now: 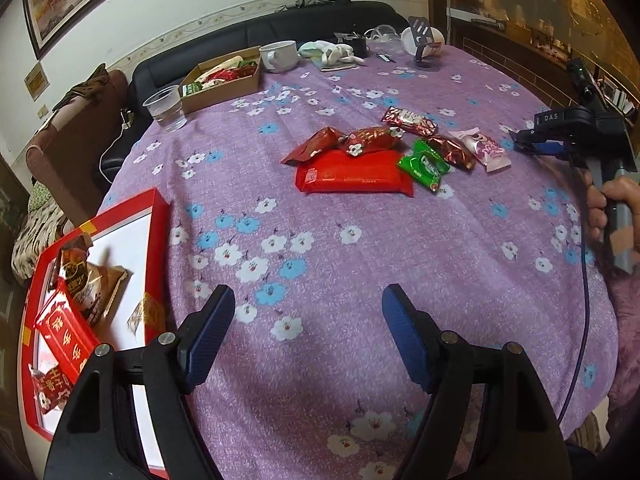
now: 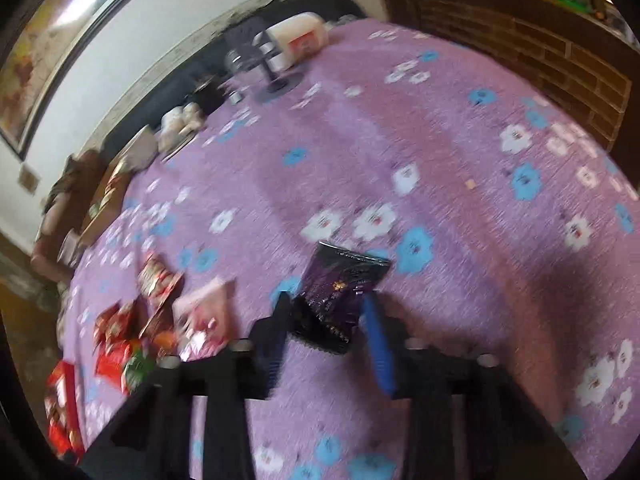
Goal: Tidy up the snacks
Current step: 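Grasp the dark purple packet with the right gripper while the left gripper returns to the snacks, then grasp the green packet with the left gripper while the right gripper holds the purple packet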
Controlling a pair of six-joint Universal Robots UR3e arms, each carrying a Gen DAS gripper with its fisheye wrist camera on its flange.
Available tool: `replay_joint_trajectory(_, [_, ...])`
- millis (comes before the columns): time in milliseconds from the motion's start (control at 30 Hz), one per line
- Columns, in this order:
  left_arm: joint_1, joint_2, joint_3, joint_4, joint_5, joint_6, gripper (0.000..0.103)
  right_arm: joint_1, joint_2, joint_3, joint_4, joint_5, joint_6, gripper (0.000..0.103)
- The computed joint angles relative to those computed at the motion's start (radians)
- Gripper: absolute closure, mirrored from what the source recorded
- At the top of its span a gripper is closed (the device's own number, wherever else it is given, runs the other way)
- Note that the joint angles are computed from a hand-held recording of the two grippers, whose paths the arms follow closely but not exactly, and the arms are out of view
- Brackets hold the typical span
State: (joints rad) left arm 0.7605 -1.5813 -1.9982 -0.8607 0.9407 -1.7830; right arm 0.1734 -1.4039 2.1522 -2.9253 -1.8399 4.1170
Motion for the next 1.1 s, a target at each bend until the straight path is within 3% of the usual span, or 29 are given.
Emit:
replay_joint_trajectory(300, [-0.161, -0.058, 0.105, 0.024, -0.045, -0.075, 0.027, -0.035, 0.013, 0.045, -0.113, 0.0, -0.046, 0.078])
replay_joint_trajectory(467, [-0.302, -0.154, 0.223, -0.048, -0.007, -0.078, 0.027, -0.048, 0.007, 0.076, -0.163, 0.019, -0.052, 0.078])
replay_joint_trajectory(767, [-0.502, -0.336, 0.396, -0.068, 0.124, -0.042, 0.028, -0.063, 0.005, 0.1, -0.2, 0.044, -0.047, 0.077])
replay_joint_trajectory(800, [-0.506, -0.351, 0.418, -0.09, 0.124, -0.044, 0.032, -0.066, 0.004, 0.104, -0.205, 0.048, -0.046, 0.077])
replay_joint_trajectory(900, [-0.526, -0.415, 0.507, -0.175, 0.144, -0.059, 0.06, -0.069, 0.001, 0.109, -0.212, 0.056, -0.043, 0.076])
replay_joint_trajectory(933, [-0.533, -0.431, 0.514, -0.175, 0.159, -0.06, 0.065, -0.072, 0.0, 0.113, -0.217, 0.061, -0.042, 0.076])
replay_joint_trajectory(1100, [-0.518, -0.41, 0.451, -0.133, 0.12, -0.019, 0.07, -0.072, 0.001, 0.112, -0.22, 0.062, -0.042, 0.075])
